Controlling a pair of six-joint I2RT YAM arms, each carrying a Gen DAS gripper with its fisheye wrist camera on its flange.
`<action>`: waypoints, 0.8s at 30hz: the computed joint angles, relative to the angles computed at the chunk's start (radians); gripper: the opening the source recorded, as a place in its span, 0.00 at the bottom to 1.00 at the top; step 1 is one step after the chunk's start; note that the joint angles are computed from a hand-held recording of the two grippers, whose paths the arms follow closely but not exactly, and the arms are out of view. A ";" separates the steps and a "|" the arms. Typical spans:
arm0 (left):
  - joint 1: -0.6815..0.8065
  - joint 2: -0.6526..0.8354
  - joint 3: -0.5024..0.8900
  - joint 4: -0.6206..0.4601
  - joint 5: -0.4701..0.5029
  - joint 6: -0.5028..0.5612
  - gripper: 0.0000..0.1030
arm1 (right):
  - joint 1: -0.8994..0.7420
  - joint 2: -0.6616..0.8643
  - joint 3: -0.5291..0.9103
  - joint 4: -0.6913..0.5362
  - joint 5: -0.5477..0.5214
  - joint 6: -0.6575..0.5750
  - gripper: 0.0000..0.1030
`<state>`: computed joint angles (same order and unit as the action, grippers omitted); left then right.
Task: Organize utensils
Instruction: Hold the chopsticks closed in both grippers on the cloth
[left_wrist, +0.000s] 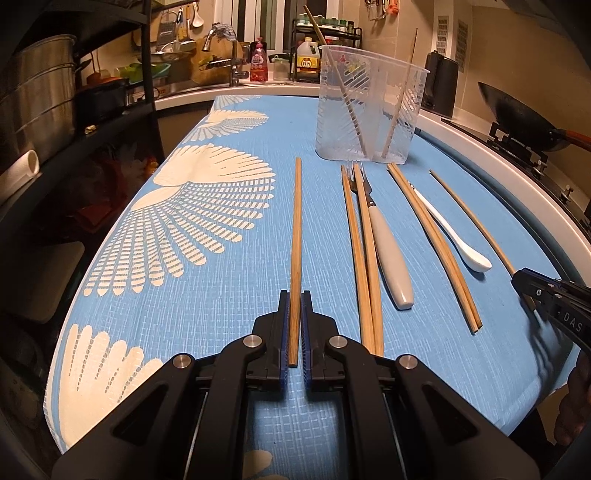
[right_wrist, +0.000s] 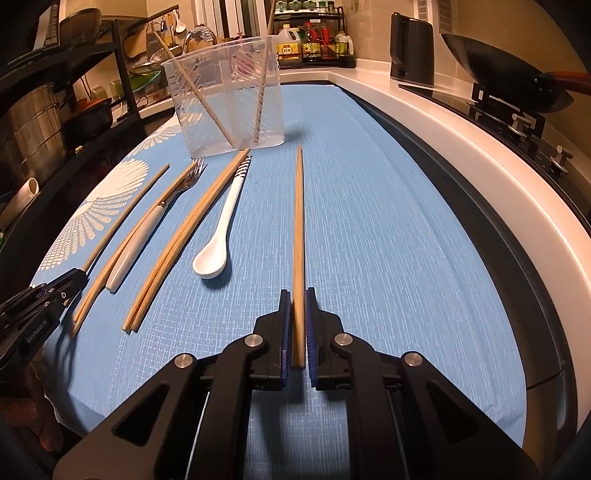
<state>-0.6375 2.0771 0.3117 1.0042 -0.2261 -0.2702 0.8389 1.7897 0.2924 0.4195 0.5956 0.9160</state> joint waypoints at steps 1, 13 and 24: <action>0.000 0.003 0.000 0.006 -0.002 0.000 0.06 | -0.001 0.004 0.001 0.004 0.002 -0.005 0.09; -0.003 0.035 -0.010 0.067 -0.009 -0.012 0.06 | -0.016 0.039 0.003 0.069 0.016 -0.048 0.07; -0.010 0.038 -0.015 0.073 -0.026 -0.020 0.06 | -0.028 0.028 -0.010 0.048 0.042 0.007 0.07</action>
